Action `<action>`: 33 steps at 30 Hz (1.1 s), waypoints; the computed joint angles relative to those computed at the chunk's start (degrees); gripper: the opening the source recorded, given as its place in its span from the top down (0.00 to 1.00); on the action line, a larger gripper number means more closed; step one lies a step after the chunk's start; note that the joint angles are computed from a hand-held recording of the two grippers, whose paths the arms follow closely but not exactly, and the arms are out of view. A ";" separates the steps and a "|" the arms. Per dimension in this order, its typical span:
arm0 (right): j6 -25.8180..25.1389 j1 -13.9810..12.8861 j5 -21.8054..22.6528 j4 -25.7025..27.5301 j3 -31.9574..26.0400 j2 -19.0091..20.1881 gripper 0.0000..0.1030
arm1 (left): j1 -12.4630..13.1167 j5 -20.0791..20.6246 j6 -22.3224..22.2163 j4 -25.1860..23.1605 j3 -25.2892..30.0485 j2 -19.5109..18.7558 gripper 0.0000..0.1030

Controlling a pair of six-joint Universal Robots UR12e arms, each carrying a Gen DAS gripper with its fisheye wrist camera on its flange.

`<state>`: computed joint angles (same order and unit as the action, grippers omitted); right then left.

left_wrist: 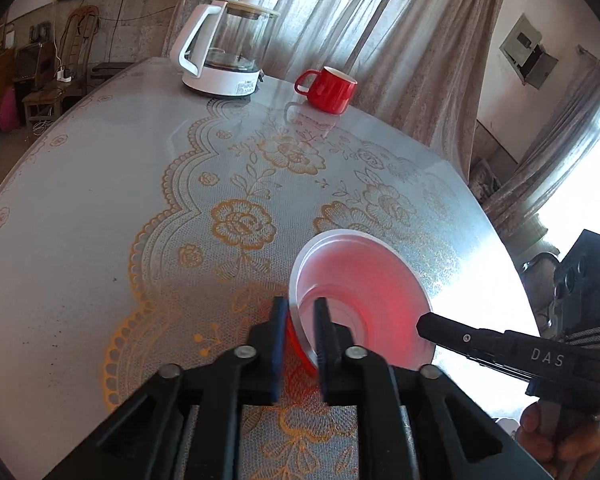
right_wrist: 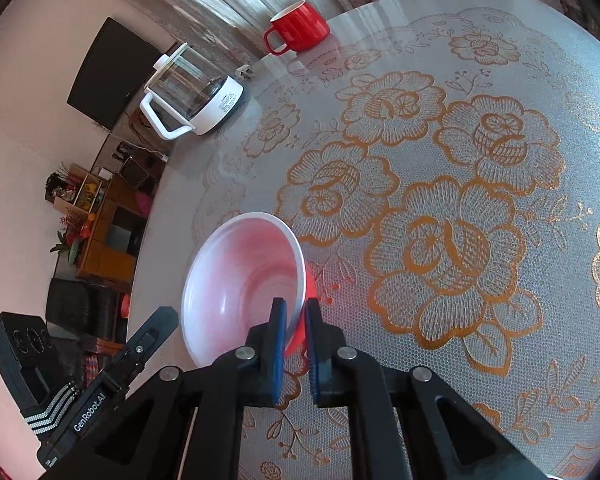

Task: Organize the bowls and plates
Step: 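Grasp the red bowl's rim with the right gripper, then lift the red bowl with the right gripper toward the steel bowl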

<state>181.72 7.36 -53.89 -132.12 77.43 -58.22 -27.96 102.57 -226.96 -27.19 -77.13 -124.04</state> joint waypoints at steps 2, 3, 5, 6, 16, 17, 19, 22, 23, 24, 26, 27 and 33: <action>-0.77 0.10 -0.40 -0.06 0.08 -0.18 0.93 | -0.22 -0.32 0.07 1.72 -0.90 0.31 0.92; -1.14 0.12 -0.86 -0.59 0.34 -0.42 0.93 | -0.26 -0.77 -0.36 2.42 -1.53 0.65 0.93; -1.87 -0.16 -0.27 -1.06 0.90 -0.91 0.95 | -0.37 -1.28 -1.28 4.20 -2.97 1.56 0.94; -1.91 -0.41 0.74 -1.16 1.27 -1.17 0.96 | -0.59 -0.97 -1.28 5.19 -3.59 2.00 0.94; -4.03 -1.29 5.47 -4.50 7.44 -5.72 0.96 | -4.46 8.39 -0.11 4.80 -5.85 5.07 0.93; -4.34 -1.36 5.86 -4.66 8.15 -6.21 0.96 | -4.85 9.18 -0.36 4.87 -6.23 5.30 0.93; -4.77 -1.48 6.37 -5.14 9.49 -7.13 0.96 | -5.45 9.93 -1.56 5.11 -7.22 5.81 0.93; -5.81 -1.57 6.98 -4.63 11.13 -8.33 0.95 | -6.21 10.61 -3.78 5.61 -9.23 6.77 0.93; -6.65 -1.56 7.09 -4.17 11.69 -8.79 0.95 | -6.42 10.49 -4.73 5.77 -10.02 7.17 0.93; -7.49 -1.46 6.91 -3.87 12.20 -9.23 0.95 | -6.64 10.51 -5.83 5.33 -10.64 7.56 0.93; -9.56 -1.25 6.72 -2.28 12.99 -10.02 0.95 | -7.14 10.57 -7.69 4.69 -12.02 8.48 0.93; -10.71 -1.10 6.42 -1.37 13.37 -10.43 0.95 | -7.40 10.62 -8.53 4.62 -12.75 8.95 0.93; -16.41 -0.40 5.78 3.50 15.54 -12.63 0.95 | -8.45 8.14 -13.73 4.53 -17.14 11.90 0.93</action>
